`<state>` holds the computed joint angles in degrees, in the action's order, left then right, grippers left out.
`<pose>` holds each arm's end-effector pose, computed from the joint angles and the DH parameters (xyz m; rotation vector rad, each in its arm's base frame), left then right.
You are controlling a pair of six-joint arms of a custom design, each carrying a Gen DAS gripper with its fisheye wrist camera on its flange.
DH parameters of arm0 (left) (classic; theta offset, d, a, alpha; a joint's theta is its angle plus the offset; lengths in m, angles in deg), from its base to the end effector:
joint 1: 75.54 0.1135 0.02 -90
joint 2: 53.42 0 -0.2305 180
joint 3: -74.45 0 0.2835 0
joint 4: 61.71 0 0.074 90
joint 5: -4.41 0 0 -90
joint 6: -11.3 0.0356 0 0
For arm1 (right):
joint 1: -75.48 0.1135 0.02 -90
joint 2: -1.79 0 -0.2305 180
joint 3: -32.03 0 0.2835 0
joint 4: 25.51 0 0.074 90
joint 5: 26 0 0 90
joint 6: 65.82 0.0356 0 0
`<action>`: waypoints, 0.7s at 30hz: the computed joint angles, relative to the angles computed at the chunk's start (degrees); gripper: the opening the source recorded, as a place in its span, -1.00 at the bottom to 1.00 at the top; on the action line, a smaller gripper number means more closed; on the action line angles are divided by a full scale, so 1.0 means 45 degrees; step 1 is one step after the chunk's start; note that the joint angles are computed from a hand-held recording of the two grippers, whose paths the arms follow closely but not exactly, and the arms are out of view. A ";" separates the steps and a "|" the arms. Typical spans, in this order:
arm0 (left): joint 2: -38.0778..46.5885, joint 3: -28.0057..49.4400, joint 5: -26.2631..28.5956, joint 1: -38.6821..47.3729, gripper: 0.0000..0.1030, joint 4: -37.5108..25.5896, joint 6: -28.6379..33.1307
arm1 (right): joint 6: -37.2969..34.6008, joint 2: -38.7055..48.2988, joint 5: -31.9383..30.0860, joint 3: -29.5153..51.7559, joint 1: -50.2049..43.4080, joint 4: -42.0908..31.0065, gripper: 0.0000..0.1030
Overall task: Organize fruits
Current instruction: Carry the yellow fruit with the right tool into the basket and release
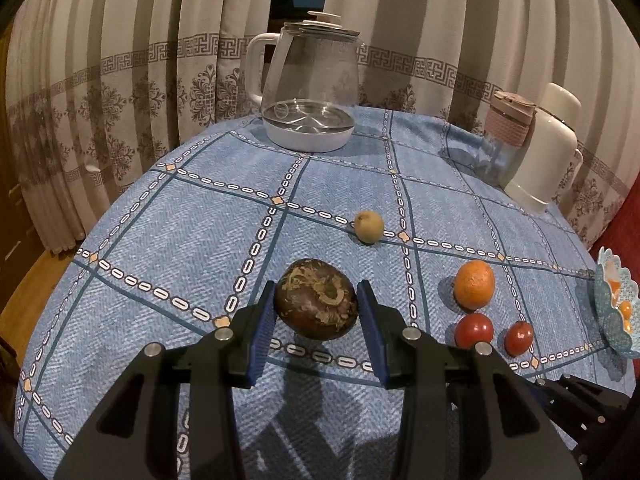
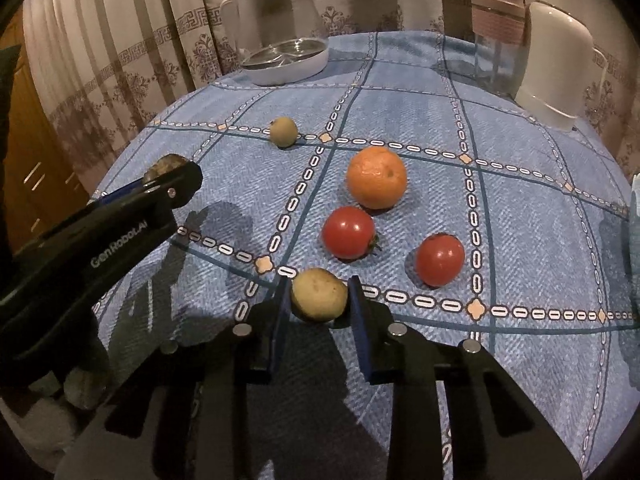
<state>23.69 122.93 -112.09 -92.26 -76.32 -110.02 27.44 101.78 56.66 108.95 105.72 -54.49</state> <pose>0.2867 -0.0695 0.1298 -0.5064 2.1740 0.0868 0.3329 0.1994 0.1432 -0.6402 2.4312 0.4035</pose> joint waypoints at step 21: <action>0.0069 -0.0003 0.0051 -0.0156 -0.21 0.0082 0.0191 | 0.0183 -0.1587 0.1147 -0.0979 0.0088 0.0144 -0.43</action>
<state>24.01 122.92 -111.86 -92.96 -75.95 -109.16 28.26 94.64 61.82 104.54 106.11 -53.85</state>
